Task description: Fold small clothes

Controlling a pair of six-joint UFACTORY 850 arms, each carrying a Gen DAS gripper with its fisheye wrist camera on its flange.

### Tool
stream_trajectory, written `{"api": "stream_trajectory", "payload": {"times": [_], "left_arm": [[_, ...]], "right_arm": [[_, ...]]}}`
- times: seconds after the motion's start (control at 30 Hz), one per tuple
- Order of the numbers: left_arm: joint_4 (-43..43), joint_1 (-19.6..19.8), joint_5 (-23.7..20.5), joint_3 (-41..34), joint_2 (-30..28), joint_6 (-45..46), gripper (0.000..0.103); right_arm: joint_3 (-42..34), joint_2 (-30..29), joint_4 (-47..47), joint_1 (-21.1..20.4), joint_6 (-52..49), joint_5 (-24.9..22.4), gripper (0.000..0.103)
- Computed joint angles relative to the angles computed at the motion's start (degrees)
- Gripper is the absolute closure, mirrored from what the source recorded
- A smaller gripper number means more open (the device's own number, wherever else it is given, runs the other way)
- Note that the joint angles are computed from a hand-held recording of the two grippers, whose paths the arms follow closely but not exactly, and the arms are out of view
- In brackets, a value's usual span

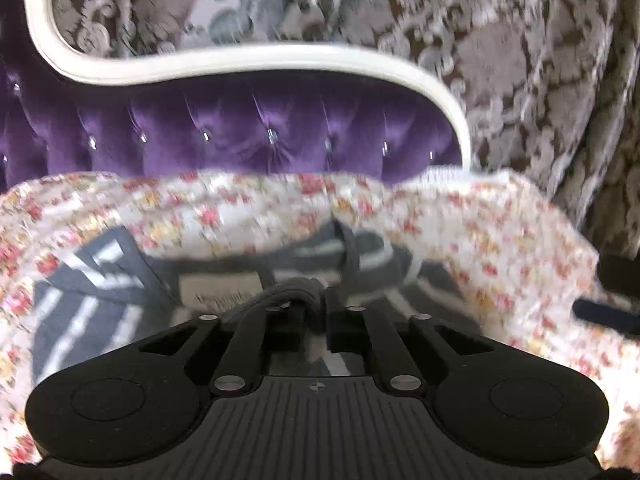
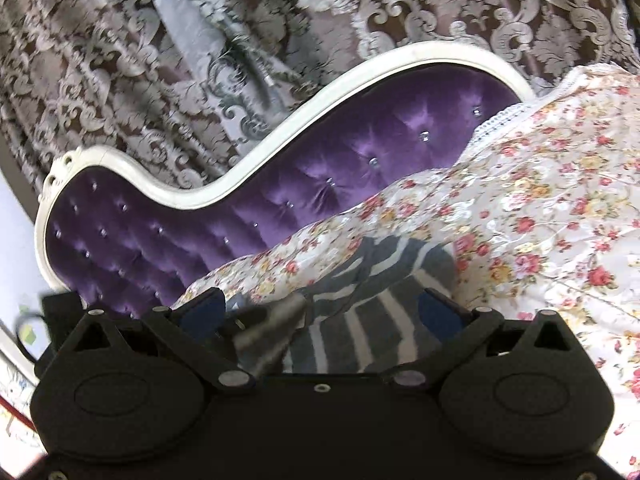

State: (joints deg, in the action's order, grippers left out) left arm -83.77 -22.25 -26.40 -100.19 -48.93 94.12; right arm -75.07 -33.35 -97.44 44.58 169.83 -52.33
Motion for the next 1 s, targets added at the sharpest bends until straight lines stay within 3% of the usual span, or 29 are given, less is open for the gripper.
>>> {"api": "stream_trajectory", "payload": {"times": [0.07, 0.13, 0.33, 0.53, 0.67, 1.0], "left_arm": [[2.8, -0.1, -0.5, 0.2, -0.2, -1.8, 0.051], [2.0, -0.1, -2.0, 1.4, 0.2, 0.2, 0.027], [-12.2, 0.4, -3.0, 10.5, 5.1, 22.7, 0.001], [-18.0, 2.0, -4.0, 17.6, 9.2, 37.0, 0.001], [-27.6, 3.7, -2.7, 21.1, 11.0, 47.6, 0.001], [-46.9, 6.6, 9.0, 17.9, 7.4, 56.9, 0.001]], "right_arm": [[0.5, 0.3, 0.1, 0.0, 0.4, -0.5, 0.000], [0.8, 0.4, 0.6, -0.1, 0.5, -0.7, 0.000], [0.8, 0.3, 1.9, -0.4, -0.2, -0.4, 0.000], [-0.5, -0.5, 4.1, -0.6, -3.9, 0.6, 0.000], [-1.7, -1.4, 5.6, -0.7, -7.0, 1.4, 0.000], [-10.8, -7.2, 13.7, -0.5, -28.1, 1.6, 0.000]]}}
